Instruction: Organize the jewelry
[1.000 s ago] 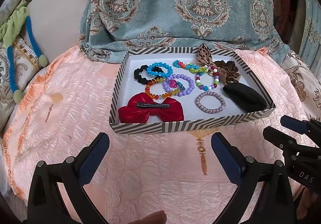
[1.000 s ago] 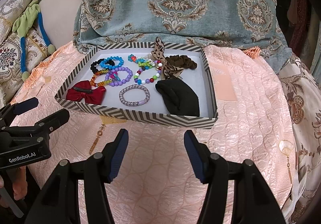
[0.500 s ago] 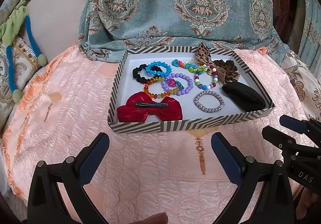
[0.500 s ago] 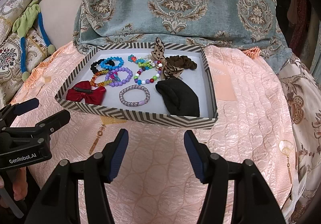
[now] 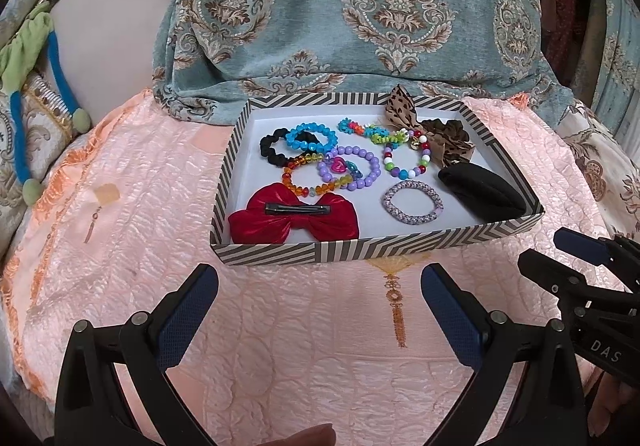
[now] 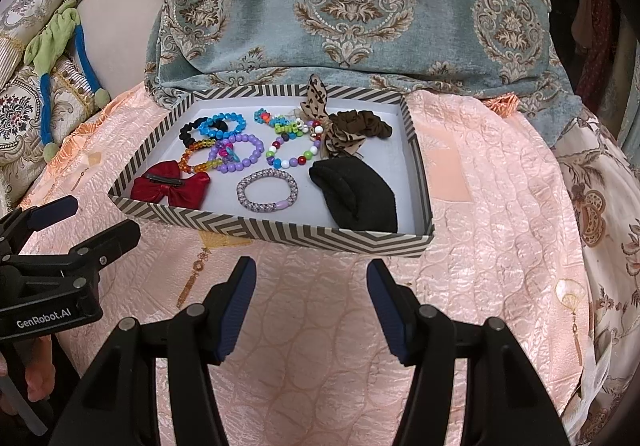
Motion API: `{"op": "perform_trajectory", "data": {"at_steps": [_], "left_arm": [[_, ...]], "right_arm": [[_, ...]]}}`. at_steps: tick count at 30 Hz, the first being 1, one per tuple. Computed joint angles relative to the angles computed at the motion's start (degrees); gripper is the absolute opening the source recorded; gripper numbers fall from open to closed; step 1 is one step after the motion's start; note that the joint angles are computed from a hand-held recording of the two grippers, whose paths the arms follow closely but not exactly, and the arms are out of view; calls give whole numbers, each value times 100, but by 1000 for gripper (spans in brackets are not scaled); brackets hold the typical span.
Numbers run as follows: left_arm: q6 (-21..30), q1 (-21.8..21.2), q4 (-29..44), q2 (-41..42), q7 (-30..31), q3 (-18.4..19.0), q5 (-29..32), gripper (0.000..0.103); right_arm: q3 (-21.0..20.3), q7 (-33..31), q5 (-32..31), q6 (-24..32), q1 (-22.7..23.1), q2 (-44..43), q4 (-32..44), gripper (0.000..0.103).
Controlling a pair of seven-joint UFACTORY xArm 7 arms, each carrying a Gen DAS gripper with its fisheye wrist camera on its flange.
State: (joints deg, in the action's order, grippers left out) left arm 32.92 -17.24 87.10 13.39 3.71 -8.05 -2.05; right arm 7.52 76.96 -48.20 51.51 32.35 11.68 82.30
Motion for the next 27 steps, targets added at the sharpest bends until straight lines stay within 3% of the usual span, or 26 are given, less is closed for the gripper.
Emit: {"op": "perform_trajectory", "data": {"at_steps": [27], "left_arm": [[5,52,41,19,83,-20,-217,89]], "right_arm": [[6,106,-111,30,13,-22,-9,60]]}}
